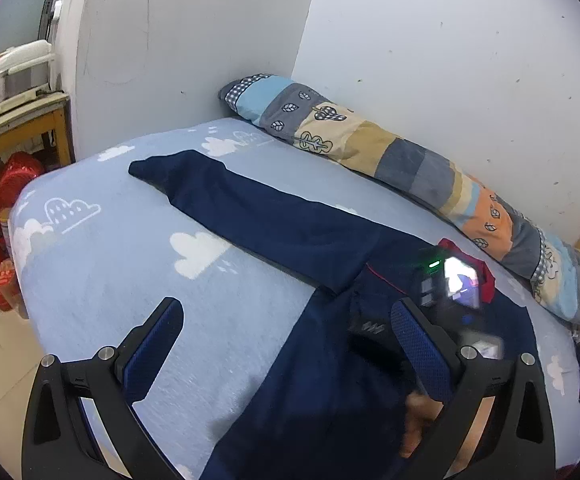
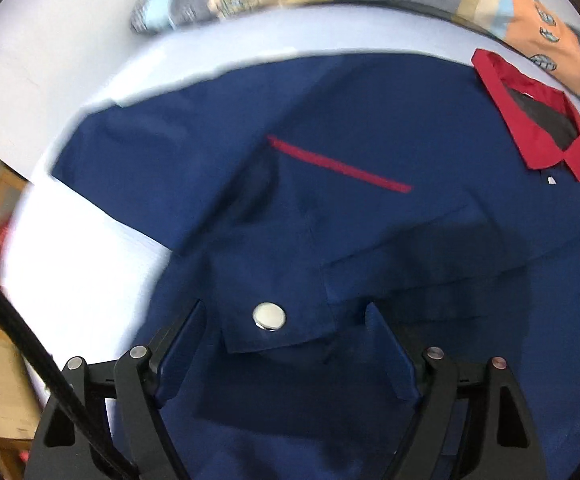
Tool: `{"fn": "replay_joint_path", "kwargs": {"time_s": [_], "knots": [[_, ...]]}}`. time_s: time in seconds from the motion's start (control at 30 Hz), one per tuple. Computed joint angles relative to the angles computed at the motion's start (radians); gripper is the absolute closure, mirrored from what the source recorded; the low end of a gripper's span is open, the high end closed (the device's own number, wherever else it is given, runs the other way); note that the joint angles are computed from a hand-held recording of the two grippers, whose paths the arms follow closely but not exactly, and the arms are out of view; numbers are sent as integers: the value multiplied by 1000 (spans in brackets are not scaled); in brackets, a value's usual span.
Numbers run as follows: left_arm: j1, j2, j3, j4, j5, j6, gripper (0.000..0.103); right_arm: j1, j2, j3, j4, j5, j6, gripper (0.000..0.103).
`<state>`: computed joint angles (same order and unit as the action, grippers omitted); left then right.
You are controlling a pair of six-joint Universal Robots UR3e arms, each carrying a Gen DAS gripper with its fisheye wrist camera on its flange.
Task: Fold large clothes
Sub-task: 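Carry the sleeve across the shirt body and lay it down with the right tool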
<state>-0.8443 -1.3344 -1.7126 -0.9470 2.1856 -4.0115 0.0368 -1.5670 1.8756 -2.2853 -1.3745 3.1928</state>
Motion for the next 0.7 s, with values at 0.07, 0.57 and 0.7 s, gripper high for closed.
{"fn": "replay_joint_path", "kwargs": {"time_s": [0.07, 0.57, 0.7], "knots": [[2, 3, -1, -3, -4, 1, 0, 77, 34, -4, -76, -134, 14, 46], [-33, -43, 32, 2, 9, 18, 0, -116, -28, 98, -192, 174, -8, 29], [-33, -40, 32, 7, 6, 19, 0, -297, -306, 315, -187, 355, -100, 26]]}}
